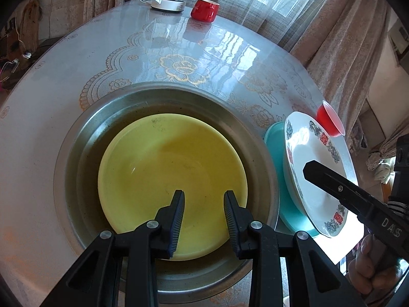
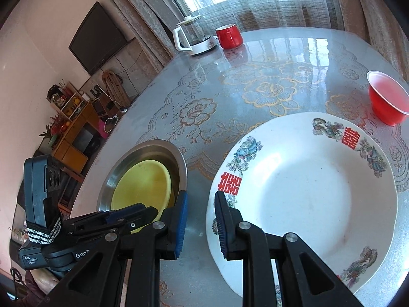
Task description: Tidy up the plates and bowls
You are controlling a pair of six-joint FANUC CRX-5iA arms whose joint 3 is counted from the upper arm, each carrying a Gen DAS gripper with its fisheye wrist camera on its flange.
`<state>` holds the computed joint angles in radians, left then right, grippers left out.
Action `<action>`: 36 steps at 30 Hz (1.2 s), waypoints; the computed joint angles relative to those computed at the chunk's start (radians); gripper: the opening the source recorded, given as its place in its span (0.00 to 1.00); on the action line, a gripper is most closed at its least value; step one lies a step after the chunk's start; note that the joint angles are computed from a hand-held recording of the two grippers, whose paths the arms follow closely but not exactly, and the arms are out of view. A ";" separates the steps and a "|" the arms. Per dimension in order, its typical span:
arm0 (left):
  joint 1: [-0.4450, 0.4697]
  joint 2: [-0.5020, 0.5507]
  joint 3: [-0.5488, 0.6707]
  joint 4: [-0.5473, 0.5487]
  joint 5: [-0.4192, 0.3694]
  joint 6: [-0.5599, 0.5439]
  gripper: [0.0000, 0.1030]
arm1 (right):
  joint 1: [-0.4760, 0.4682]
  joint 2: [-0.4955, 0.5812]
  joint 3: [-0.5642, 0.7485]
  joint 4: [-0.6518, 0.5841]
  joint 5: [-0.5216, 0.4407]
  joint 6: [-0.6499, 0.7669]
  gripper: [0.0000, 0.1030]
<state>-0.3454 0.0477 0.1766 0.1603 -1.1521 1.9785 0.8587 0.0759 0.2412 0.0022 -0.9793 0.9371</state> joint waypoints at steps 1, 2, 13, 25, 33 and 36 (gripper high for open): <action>0.000 0.001 0.001 -0.003 -0.001 0.008 0.31 | 0.000 -0.002 -0.002 -0.001 0.000 -0.002 0.21; -0.001 0.000 0.001 -0.008 -0.001 0.011 0.32 | 0.001 -0.006 -0.009 0.001 0.003 -0.004 0.20; -0.074 -0.035 0.066 -0.192 0.027 0.074 0.34 | 0.014 -0.055 -0.086 0.087 0.078 -0.065 0.26; -0.132 -0.023 0.116 -0.271 0.016 0.094 0.34 | 0.020 -0.091 -0.142 0.146 0.098 -0.104 0.30; -0.171 0.010 0.171 -0.311 -0.003 0.097 0.34 | -0.011 -0.132 -0.190 0.195 0.112 -0.181 0.31; -0.181 0.031 0.201 -0.319 -0.016 0.093 0.34 | -0.027 -0.148 -0.210 0.219 0.115 -0.211 0.31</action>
